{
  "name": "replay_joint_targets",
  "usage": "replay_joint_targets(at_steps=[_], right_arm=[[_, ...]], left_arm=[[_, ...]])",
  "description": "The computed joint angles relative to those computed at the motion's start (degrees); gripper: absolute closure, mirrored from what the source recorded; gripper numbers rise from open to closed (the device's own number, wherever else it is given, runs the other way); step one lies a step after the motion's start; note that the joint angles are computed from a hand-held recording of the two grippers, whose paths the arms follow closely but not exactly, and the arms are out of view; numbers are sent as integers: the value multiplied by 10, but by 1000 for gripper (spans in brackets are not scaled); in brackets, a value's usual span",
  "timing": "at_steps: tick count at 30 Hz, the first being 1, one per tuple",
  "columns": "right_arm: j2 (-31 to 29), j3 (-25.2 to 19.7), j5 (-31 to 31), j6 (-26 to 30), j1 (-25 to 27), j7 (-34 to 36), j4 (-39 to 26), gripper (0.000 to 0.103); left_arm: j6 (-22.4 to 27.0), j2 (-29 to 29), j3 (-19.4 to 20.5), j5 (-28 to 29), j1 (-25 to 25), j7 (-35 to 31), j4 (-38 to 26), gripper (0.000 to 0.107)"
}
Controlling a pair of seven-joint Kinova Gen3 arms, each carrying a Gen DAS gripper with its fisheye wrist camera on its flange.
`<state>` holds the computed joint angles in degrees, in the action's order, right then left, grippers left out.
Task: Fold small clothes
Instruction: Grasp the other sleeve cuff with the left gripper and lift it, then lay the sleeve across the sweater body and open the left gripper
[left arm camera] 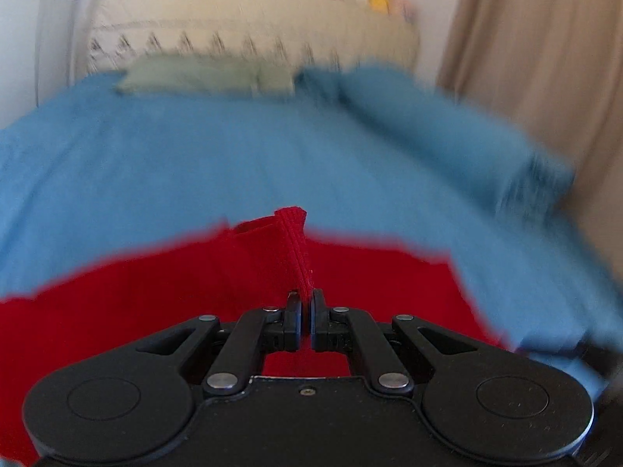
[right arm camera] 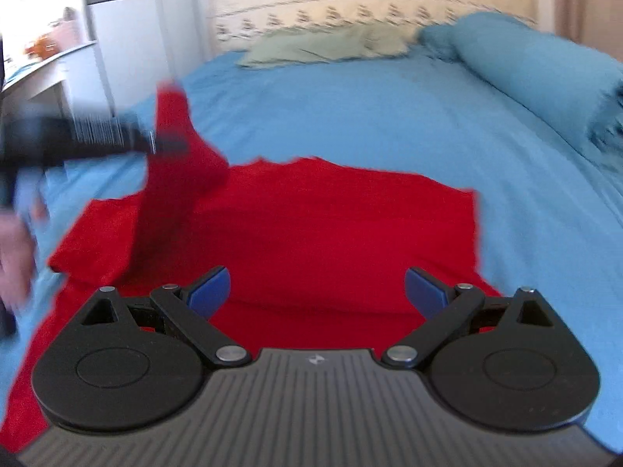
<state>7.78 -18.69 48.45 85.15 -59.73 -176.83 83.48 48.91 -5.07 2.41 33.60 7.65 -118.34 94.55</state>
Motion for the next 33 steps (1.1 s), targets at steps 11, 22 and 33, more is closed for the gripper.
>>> replay_joint_targets(at_steps=[11,22,33], right_arm=[[-70,-20,-57,-98,85,-50,105,0],[-70,-16,-85,-214,136,-21,111,16],[5,27,-85,-240,112,-57,68,65]], left_arm=[[-3,16,23,-56,25,-5,22,72],[-31,-62,-55,-95,-34,-23,57,19],[-25,-46,-78,-105,-93,18,51,19]])
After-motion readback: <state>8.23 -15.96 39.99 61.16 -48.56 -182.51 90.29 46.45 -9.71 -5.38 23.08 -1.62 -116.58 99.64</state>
